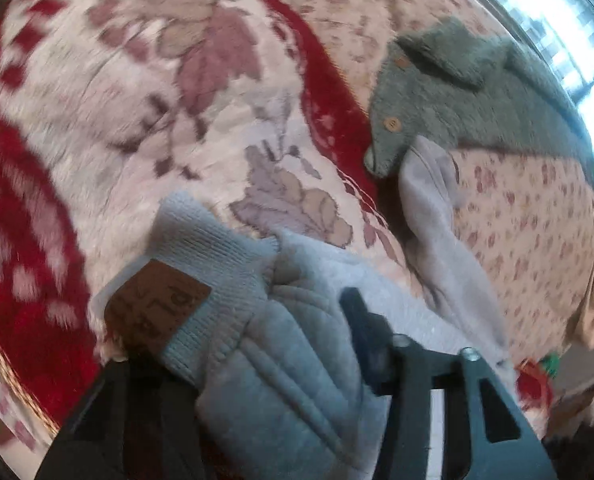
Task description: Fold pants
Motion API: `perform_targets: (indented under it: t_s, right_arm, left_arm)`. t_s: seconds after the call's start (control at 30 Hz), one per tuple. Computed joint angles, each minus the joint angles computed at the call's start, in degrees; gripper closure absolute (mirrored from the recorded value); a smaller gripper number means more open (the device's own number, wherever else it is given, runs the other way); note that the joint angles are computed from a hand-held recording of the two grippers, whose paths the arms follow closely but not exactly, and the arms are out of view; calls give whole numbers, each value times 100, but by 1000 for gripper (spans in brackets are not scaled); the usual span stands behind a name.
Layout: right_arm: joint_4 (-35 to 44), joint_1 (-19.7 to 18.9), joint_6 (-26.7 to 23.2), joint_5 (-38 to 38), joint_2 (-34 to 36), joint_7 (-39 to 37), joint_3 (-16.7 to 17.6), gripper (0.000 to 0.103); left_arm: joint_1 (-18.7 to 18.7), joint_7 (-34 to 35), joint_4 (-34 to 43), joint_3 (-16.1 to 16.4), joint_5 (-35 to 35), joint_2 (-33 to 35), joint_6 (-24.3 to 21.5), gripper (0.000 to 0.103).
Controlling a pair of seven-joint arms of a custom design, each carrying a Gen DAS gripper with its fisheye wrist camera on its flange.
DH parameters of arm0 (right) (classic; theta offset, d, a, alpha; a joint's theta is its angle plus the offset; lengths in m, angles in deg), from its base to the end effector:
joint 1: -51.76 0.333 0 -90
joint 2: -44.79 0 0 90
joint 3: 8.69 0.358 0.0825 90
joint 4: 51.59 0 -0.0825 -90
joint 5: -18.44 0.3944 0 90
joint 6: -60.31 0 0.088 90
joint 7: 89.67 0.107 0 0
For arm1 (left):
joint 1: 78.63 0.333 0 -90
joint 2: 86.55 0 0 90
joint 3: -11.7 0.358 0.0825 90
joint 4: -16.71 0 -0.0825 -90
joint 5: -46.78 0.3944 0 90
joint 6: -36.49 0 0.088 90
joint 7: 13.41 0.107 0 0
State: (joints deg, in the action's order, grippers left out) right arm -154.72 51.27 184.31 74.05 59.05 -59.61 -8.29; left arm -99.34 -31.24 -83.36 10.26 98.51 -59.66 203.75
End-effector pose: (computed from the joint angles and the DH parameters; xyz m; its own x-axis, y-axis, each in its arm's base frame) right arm 0.6640 0.0312 0.4706 0.5715 -0.6826 -0.4556 -0.7705 -0.2553 -0.5840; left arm 0.6517 -0.3151 0.4008 0.4104 -0.7410 0.5316 -0.5742 -0.6628 -0.4806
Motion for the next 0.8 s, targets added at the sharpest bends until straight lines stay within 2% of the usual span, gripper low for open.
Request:
perform_targets:
  t_s: [0.03,0.1,0.17,0.23,0.27,0.33,0.37,0.4,0.47,0.5,0.53,0.57,0.6,0.63,0.7,0.8]
  right_arm:
    - [197,244,304,-89,232,-160,164,19]
    - [679,590,575,-358,696,-26,340,21]
    - [1287,901,693,-679,1239,316,460,28]
    - [1686,1072,799,-843,1589,585,568,31]
    - [1850,1176,909,-906,1762,715,624,31]
    - [1969,1292,1039,-1057,1917,974,663,31]
    - [2033,1339,1032,-1139,1997,1137,673,31]
    - [2059,1390,1061,-1231,2054,1266,676,30]
    - [1777,1422,1484,-1231,1948,1083,764,30]
    - [1687,1456,1614,-1292,1905,1021,772,29]
    - [1561,1496,1760,-1374,1841,932,769,29]
    - [1373,1592,2045,-1521,1752,765,747,28]
    - [1264,1635,2185,-1631,1699,669,734,28]
    - [1157,1673,2307,-1728,1643,578,729,28]
    - [947,1622,2351,-1776,1482,416,752,28]
    - [897,1331,1902,-1431,1323,417,841,28]
  left_arm:
    - [82,398,98,-141,-89,14,-187,65]
    - [108,951,238,-221,-78,-14,-440,74]
    - [-47,1096,345,-28,399,-78,-380,77]
    - [-180,1227,452,118,953,-123,-355,77]
    - [-126,1592,495,6,891,-118,-553,77]
    - [214,2470,517,-441,-22,-25,-1037,69]
    - [299,2583,474,-529,-369,3,-1196,57]
    - [378,2601,381,-582,-668,8,-1268,56]
    - [529,2467,42,-625,-1067,-54,-901,53]
    - [551,2256,-68,-631,-1001,-102,-832,47]
    - [373,2111,-75,-488,-996,-167,-1082,35]
    - [-6,1710,-99,-179,-692,-306,-1652,11]
    - [-227,1371,-121,-37,-418,-404,-2063,9]
    - [-262,1040,-241,-33,-124,-532,-2154,9]
    - [-108,603,-585,-115,128,-781,-1734,9]
    - [-13,402,-684,-321,327,-956,-1797,9]
